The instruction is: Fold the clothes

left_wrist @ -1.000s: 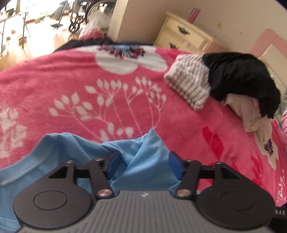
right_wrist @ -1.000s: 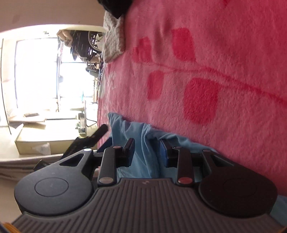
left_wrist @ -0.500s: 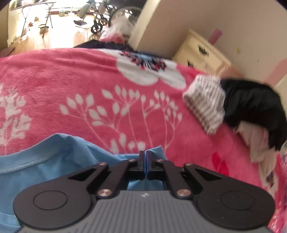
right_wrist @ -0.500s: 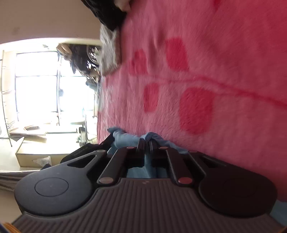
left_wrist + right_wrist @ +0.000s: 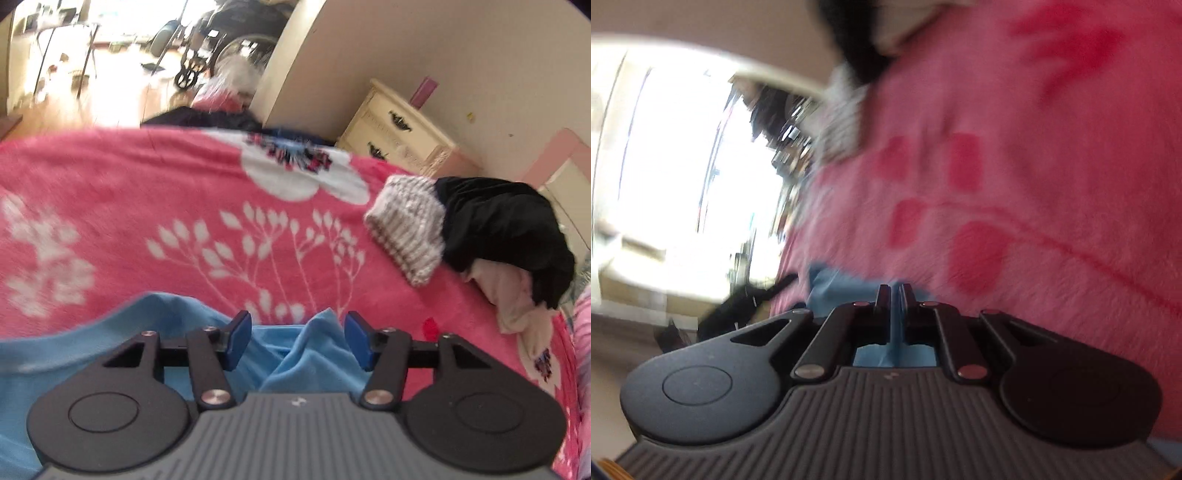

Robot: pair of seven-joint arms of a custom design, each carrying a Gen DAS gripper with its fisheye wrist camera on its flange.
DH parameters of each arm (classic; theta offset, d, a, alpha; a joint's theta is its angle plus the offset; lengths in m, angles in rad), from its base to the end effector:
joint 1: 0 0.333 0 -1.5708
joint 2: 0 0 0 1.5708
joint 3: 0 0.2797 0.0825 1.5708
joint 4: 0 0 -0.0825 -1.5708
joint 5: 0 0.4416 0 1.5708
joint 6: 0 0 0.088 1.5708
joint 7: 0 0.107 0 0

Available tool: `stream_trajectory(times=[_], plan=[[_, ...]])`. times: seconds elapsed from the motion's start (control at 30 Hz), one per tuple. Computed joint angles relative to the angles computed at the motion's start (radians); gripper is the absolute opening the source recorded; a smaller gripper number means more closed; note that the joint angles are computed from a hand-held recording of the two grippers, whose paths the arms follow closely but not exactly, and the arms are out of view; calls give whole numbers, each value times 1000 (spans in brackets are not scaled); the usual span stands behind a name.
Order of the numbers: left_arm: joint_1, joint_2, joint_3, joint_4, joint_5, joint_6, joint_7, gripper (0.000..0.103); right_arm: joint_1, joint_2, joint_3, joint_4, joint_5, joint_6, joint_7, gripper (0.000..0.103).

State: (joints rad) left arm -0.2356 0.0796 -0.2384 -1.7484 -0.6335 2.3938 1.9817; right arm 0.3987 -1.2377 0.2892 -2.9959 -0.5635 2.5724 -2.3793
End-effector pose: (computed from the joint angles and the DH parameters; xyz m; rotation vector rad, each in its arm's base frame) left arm 0.6084 -0.3128 0.5327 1.4244 -2.4880 1.1848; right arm 0.2859 0.2107 0.4766 -0.2251 2.1041 -0.1832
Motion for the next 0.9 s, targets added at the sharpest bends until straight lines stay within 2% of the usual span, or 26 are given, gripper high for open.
stream_trajectory(times=[0.17,0.27,0.33,0.37,0.4,0.47,0.53,0.63,0.8,0.9], plan=[[43,-131,41,-120,-65,-81,151,54,54,209,-118,164,-8,56,-357,6],[51,-192,63,-197,-106,-100,255,54,108,354,-160,287,18,-2,-620,10],[51,-216,70,-232,-116,-108,307,54,140,447,-175,377,35,-69,-811,28],[48,-222,70,-244,-121,-107,321,54,150,493,-174,424,40,-113,-906,31],[45,-229,70,-256,-127,-107,335,54,140,537,-147,469,58,-156,-1010,32],[39,-236,58,-277,-94,-78,339,51,164,562,-121,504,54,-242,-1102,32],[32,-237,47,-291,-51,-52,328,40,151,608,-97,547,59,-297,-1183,32],[24,-243,46,-311,-42,-21,310,29,133,647,-77,582,51,-337,-1263,31],[23,-233,56,-303,-64,-33,273,11,129,673,-55,614,49,-390,-1346,29],[21,-234,54,-310,-65,-22,262,10,117,679,-41,624,30,-420,-1340,28]])
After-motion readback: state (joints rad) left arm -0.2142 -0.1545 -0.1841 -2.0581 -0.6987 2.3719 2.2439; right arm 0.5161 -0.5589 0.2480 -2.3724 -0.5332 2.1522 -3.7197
